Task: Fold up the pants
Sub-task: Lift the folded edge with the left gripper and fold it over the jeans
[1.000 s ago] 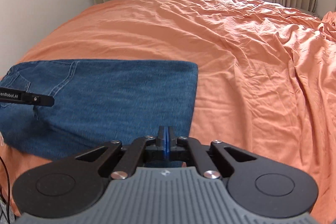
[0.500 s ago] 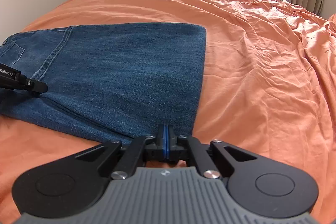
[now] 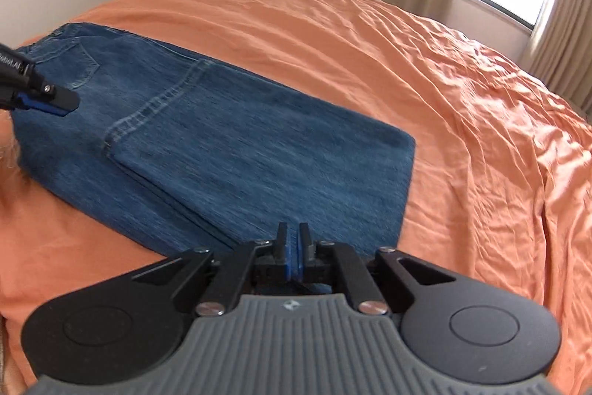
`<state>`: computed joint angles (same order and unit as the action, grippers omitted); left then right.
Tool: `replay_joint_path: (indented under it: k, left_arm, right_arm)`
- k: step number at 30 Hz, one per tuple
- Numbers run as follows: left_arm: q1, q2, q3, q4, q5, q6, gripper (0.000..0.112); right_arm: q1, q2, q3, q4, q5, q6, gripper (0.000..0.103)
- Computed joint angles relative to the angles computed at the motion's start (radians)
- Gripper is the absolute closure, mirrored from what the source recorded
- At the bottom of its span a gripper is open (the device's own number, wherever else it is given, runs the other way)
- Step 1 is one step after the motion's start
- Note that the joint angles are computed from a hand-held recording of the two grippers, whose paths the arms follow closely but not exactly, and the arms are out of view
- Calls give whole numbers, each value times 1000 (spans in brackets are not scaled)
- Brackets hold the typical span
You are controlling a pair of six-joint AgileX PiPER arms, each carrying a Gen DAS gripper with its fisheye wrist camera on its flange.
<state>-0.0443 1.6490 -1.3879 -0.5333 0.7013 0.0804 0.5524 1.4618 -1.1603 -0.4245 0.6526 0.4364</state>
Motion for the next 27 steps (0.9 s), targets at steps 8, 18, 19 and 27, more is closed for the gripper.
replay_joint_path:
  k: [8, 18, 19, 27]
  left_arm:
    - [311, -49, 18, -226, 23, 120, 74]
    - [650, 123, -1, -517, -12, 231, 63]
    - [665, 148, -2, -544, -21, 239, 63]
    - [649, 385, -148, -638, -30, 230, 61]
  right_arm:
    - [89, 171, -291, 88, 112, -148, 87]
    - [97, 498, -723, 195, 243, -225, 86]
    - [96, 524, -755, 200, 249, -225, 86]
    - [56, 731, -1041, 281, 352, -236, 86]
